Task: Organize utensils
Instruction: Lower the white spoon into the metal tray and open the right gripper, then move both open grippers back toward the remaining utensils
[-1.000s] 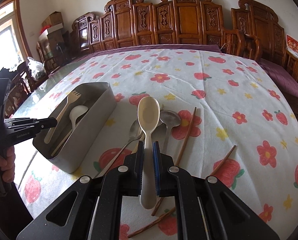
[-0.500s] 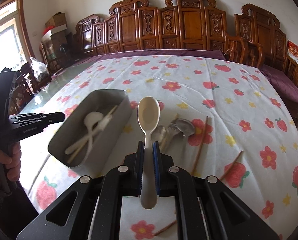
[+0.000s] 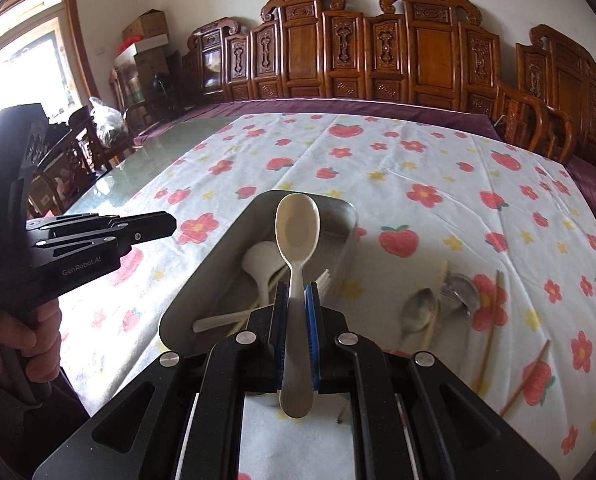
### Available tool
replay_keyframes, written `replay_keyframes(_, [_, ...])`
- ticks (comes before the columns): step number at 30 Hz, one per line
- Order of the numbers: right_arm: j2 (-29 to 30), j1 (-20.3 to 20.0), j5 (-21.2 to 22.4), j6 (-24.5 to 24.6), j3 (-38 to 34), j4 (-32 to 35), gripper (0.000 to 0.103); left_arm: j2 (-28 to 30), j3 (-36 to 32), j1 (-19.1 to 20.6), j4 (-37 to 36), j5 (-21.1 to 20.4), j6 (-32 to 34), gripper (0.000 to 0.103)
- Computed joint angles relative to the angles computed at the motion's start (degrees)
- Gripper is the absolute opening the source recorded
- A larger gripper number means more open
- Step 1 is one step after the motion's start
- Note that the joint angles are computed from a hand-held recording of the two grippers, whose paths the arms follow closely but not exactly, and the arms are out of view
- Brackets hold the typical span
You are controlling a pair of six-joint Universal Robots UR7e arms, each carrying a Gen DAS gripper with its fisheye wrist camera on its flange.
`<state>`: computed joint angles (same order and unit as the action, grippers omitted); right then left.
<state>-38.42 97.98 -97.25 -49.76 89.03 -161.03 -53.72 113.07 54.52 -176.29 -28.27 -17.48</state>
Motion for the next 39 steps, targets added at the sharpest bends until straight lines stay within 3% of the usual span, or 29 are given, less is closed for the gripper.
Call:
replay_keyframes(14, [7.8, 2.1, -5.8, 1.6, -6.2, -1.5, 0.011, -2.2, 1.2, 0.3, -0.5, 1.1, -0.5, 0.003])
replay_keyframes(24, [10.4, 2.5, -7.0, 3.3, -8.9, -0.5, 0.011, -2.3, 1.2, 0.3, 0.0, 1.2, -0.9, 0.003])
replay_keyframes(33, [5.1, 1.1, -2.7, 3.2, -4.7, -0.2, 0.011, -2.0, 1.0, 0.2, -0.1, 0.3, -0.8, 0.003])
replay_keyframes(39, [-1.1, -1.6, -3.5, 1.8, -0.7, -2.9, 0.011, -1.0, 0.6, -0.4, -0.6, -1.4, 0.1, 0.003])
